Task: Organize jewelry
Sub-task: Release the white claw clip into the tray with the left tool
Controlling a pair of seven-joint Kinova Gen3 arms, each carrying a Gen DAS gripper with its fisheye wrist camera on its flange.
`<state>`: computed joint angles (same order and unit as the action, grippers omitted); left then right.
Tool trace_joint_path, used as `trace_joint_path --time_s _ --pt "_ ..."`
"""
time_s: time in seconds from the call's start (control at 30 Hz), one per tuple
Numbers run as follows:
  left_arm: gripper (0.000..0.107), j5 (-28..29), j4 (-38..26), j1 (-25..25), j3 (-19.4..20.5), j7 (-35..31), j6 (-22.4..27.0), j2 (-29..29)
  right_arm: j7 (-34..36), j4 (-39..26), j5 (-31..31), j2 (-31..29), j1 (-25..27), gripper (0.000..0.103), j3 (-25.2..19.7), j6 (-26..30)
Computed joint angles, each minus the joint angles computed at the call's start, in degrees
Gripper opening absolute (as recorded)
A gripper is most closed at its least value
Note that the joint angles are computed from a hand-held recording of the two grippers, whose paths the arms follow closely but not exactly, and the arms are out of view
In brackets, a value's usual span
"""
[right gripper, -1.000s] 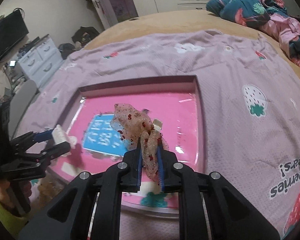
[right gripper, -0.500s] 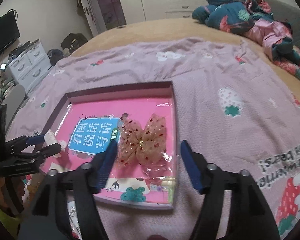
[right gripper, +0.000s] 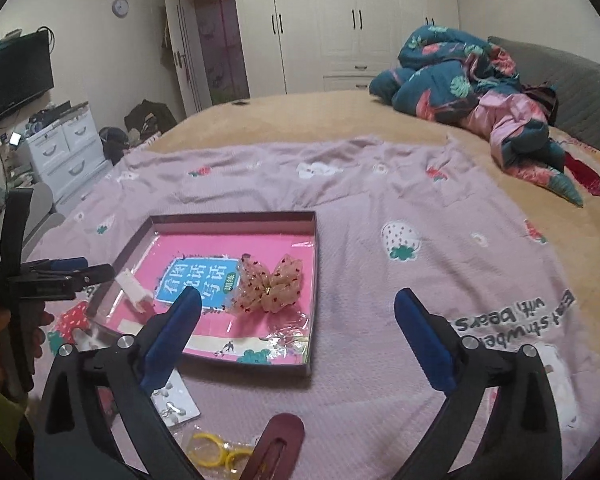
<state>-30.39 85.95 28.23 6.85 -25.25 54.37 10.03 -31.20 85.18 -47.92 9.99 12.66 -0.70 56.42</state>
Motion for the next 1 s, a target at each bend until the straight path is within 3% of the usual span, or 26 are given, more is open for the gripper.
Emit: trace_joint_path --time_s 0.5,1.0 --pt "0.094 -12.7 1.6 5.8 6.1 12.6 11.3 -5.8 8.1 3.9 -6.5 -5.9 1.9 0.097 4.1 7.7" --pt "0.094 -14.6 4.8 8.7 11.1 18.8 15.6 -8.4 14.0 8.9 -6.5 -10.6 0.3 0.098 8.3 13.2"
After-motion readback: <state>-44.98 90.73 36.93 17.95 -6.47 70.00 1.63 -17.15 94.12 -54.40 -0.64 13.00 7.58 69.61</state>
